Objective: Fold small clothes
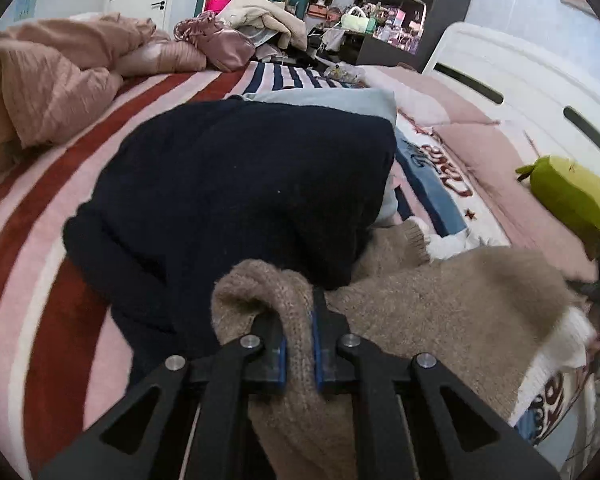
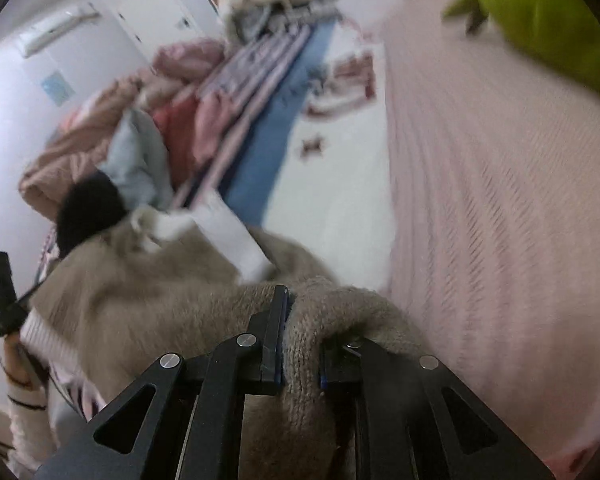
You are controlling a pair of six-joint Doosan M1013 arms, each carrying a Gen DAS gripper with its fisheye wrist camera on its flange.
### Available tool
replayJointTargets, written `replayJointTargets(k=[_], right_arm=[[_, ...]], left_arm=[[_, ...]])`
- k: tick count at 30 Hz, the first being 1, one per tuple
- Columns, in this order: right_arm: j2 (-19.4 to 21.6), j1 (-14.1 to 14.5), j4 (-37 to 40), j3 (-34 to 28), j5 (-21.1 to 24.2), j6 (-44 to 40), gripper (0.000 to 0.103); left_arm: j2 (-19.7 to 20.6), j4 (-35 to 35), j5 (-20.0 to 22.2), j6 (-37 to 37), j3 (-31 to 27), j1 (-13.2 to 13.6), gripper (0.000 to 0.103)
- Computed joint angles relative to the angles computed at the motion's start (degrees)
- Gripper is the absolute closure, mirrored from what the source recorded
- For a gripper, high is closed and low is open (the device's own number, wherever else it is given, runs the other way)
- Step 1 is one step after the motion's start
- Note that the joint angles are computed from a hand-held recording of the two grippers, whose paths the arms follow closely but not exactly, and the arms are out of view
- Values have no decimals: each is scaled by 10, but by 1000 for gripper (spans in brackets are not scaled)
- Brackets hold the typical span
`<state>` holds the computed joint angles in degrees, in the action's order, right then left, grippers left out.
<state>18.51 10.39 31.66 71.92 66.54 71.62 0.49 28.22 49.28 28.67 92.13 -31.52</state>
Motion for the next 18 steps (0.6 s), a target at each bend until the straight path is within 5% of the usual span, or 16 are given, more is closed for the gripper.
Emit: replayJointTargets(k=[2, 5, 7, 10, 13, 18], right_arm=[[-1, 3, -7, 4, -11, -16, 97], [-2, 10, -36, -11, 13, -33, 85], [-15, 11, -54, -9, 22, -44, 56], [-51, 7, -59, 19, -1, -81, 29], [-92, 2, -55, 52, -23, -117, 29], [-132, 9, -20, 99, -8, -207, 24]], left_arm=[[-2, -14, -3, 17, -1, 1, 93], [-4, -36, 18, 59, -15, -7, 73], [-16, -24, 19, 63, -16, -23, 44], [-35, 48, 42, 52, -15, -67, 32], [-45, 76, 68, 66, -18, -103, 22], [-26, 3, 75, 169, -21, -132, 20]])
